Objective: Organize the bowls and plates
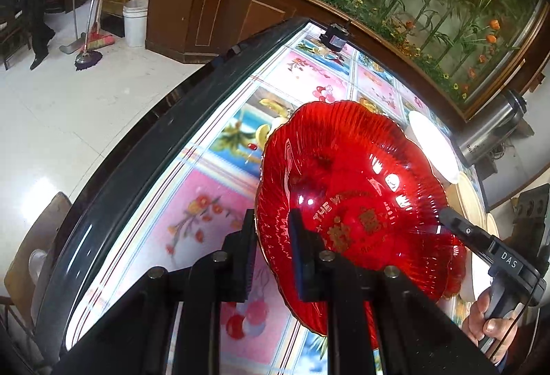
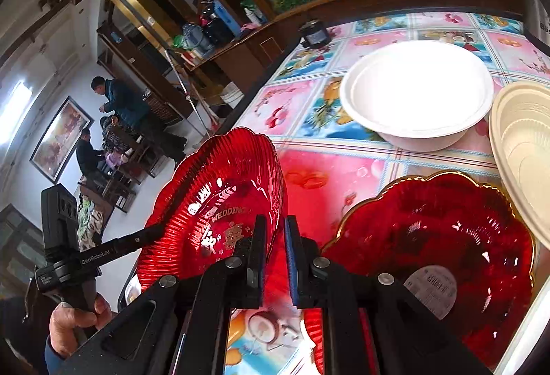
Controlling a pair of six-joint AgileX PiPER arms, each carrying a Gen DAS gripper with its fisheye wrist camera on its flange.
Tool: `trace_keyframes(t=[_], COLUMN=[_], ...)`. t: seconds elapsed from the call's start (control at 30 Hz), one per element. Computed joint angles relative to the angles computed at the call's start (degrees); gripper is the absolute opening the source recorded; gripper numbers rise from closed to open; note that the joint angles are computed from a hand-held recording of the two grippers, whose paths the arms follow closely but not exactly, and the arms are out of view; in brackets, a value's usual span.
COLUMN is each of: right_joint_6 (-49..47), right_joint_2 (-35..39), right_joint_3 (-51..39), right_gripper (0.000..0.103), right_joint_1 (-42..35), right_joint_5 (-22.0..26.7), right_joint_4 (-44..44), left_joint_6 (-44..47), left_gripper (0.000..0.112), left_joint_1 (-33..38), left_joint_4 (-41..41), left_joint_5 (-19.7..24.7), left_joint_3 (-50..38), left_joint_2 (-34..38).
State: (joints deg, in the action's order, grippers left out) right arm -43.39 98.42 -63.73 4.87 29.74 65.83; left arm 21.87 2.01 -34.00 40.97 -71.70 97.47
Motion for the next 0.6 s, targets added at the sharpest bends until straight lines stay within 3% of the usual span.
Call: trace_keyframes(t=[0.6], right_joint_6=[-2.03], right_joint_2=[-3.58], right_joint_3=[5.46], right_gripper=[0.012], right_joint_1=[5.4], right_joint_5=[-1.53], right_joint_4=[-0.4], left_joint_6=[8.06], left_gripper=[0.016], left_joint_1=[6.34], left_joint_4=[-6.78], left_joint_5=[-2.45], left_joint_3=[17.23], left_joint_2=[-12.53])
